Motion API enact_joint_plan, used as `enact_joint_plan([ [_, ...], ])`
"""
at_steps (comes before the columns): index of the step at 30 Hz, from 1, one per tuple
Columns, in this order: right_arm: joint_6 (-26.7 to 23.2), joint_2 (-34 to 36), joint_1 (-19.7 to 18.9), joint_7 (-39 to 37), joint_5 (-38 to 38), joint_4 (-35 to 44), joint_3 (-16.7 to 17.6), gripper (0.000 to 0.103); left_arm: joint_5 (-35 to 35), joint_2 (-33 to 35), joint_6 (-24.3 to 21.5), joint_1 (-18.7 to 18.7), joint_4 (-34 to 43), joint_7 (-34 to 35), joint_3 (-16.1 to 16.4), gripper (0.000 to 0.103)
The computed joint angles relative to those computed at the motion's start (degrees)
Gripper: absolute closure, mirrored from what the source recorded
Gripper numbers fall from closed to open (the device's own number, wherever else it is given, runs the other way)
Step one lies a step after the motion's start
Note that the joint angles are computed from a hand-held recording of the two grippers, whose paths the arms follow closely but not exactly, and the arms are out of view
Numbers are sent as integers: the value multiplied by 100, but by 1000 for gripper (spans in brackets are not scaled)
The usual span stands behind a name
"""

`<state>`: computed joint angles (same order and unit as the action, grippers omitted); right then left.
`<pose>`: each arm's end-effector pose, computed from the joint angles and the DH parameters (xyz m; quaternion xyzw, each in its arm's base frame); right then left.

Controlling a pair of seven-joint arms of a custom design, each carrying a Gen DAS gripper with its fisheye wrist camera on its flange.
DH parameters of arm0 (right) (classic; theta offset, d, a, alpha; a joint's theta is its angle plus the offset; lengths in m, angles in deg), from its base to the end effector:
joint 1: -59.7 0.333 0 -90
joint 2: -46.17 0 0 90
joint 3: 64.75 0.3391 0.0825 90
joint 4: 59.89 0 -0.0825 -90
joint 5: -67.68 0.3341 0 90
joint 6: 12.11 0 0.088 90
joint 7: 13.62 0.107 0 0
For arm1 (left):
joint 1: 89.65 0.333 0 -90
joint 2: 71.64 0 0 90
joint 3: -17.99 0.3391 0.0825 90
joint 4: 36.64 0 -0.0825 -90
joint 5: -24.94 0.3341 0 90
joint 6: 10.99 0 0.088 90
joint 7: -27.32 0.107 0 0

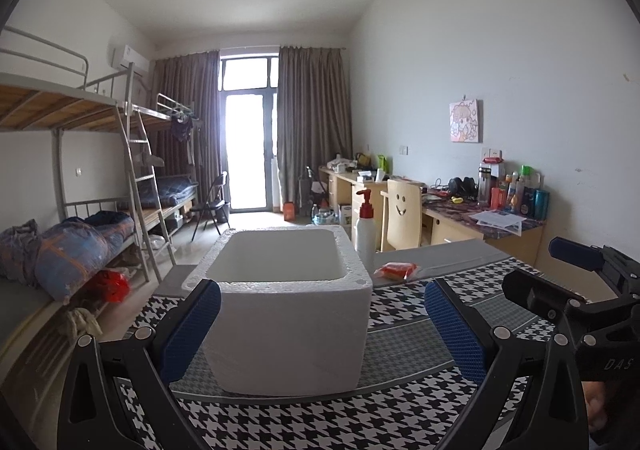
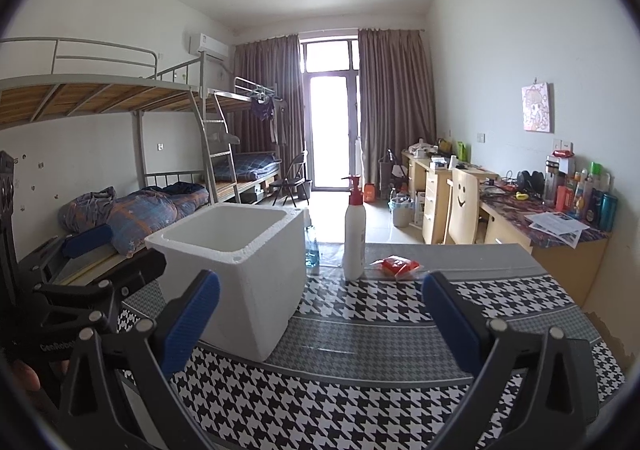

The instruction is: Organize soft objects

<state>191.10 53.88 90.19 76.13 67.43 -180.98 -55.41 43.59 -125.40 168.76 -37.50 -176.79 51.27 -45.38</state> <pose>0.4378 0.3581 0.5699 -0.7194 0.3404 -0.2509 0.5510 0.3759 -0.2541 0.5536 -0.6250 0.4704 -0.3716 0.4999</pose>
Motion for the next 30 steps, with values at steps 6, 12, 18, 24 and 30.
enact_joint_plan([
  [6, 317, -52, 20, -81, 29, -223, 21, 1, -40, -205, 31, -43, -78, -100, -3, 1],
  [12, 520, -99, 106, -273, 204, -391, 7, 1, -123, -414, -30, -108, -192, -283, -24, 1],
  [18, 648, -150, 37, -128, 82, -568, 57, 1, -86, -568, -273, -127, -195, -443, -45, 1],
  [24, 735, -191, 12, -64, 38, -708, 78, 1, -48, -657, -193, -193, -313, -592, -46, 1],
  [30, 1089, -206, 91, -207, 237, -966, 72, 1, -23, -954, -357, -271, -419, -767, -58, 1],
])
